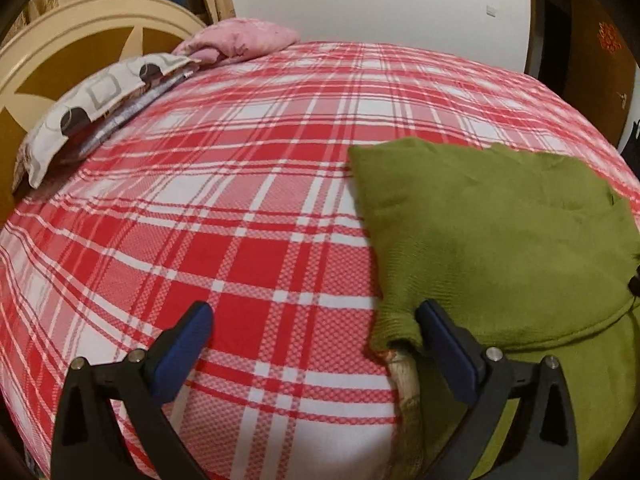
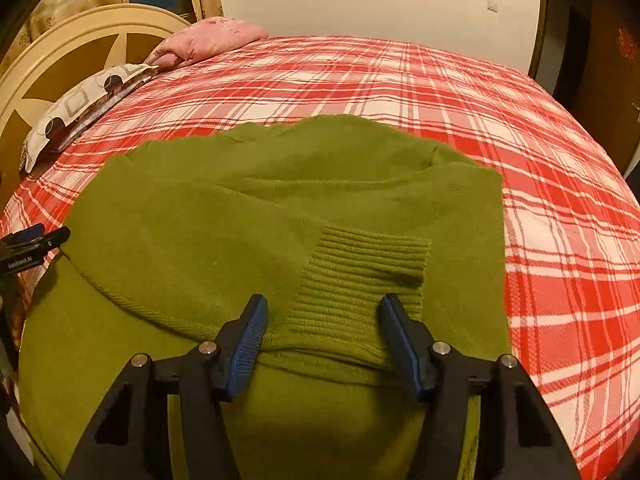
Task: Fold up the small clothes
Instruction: 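Open the right tool and release the cuff onto the cardigan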
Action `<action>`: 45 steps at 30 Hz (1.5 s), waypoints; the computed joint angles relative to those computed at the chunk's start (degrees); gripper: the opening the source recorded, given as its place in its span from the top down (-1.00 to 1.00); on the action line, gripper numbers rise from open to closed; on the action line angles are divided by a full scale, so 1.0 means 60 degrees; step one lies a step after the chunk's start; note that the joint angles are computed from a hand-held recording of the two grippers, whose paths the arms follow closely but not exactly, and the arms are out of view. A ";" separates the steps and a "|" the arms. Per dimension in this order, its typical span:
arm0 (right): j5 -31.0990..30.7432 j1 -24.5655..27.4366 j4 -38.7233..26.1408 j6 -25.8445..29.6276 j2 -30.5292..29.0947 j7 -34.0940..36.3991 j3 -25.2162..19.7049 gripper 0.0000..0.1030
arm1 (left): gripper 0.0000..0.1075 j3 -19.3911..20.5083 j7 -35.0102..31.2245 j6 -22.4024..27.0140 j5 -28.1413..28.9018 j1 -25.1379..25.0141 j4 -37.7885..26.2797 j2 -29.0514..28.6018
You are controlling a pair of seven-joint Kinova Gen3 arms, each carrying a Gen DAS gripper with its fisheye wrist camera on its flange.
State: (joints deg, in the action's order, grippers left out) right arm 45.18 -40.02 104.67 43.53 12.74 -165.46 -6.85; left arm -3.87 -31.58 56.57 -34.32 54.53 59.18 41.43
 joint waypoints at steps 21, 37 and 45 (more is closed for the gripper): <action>0.0740 -0.0217 0.0386 0.0174 -0.0065 -0.1084 -0.0185 -0.16 | -0.92 -0.0031 -0.0066 0.0029 -0.0007 0.0054 -0.0221 0.0174; 0.0527 -0.0735 0.1127 0.1187 -0.0809 -0.2278 -0.0852 -0.17 | -0.92 0.0585 0.0762 -0.1930 -0.0131 0.0513 0.3154 -0.1922; 0.0375 -0.1747 0.2233 0.2417 -0.1711 -0.4167 -0.2263 -0.17 | -0.92 0.1329 0.2271 -0.2430 -0.0701 0.1047 0.5207 -0.3415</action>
